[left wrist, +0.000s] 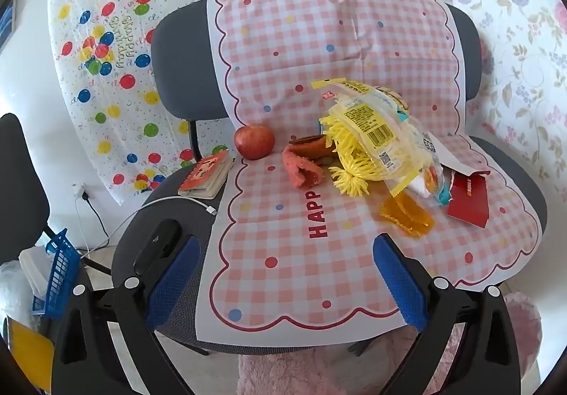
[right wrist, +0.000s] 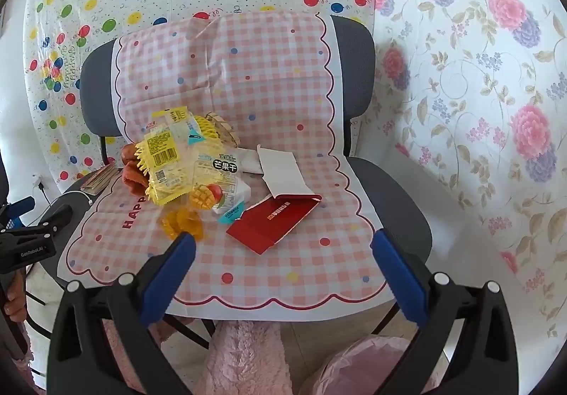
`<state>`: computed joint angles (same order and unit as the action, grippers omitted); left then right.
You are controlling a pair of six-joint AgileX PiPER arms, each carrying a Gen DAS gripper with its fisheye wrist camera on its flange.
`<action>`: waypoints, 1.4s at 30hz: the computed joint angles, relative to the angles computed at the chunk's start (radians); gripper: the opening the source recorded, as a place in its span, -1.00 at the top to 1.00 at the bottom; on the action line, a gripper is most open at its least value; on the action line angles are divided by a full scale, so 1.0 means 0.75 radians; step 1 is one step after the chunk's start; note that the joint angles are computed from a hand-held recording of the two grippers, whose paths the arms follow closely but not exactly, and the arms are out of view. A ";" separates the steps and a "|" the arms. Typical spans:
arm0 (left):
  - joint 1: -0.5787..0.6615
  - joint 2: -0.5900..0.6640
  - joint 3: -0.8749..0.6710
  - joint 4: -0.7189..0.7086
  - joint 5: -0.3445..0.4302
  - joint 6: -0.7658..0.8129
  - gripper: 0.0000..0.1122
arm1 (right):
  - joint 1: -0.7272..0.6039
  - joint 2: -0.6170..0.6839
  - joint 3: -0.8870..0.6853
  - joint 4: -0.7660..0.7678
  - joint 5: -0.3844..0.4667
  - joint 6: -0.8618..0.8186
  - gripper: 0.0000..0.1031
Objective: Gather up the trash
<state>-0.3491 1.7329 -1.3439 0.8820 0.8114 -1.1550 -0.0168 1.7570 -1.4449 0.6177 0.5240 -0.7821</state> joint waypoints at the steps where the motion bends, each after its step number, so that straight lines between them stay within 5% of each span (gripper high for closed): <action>1: 0.000 0.000 0.000 -0.001 0.001 0.000 -0.72 | -0.002 0.003 -0.005 -0.002 0.005 0.003 -0.89; 42: 0.015 -0.016 0.024 -0.002 -0.011 0.002 -0.72 | 0.033 0.023 0.013 -0.012 -0.062 0.016 -0.89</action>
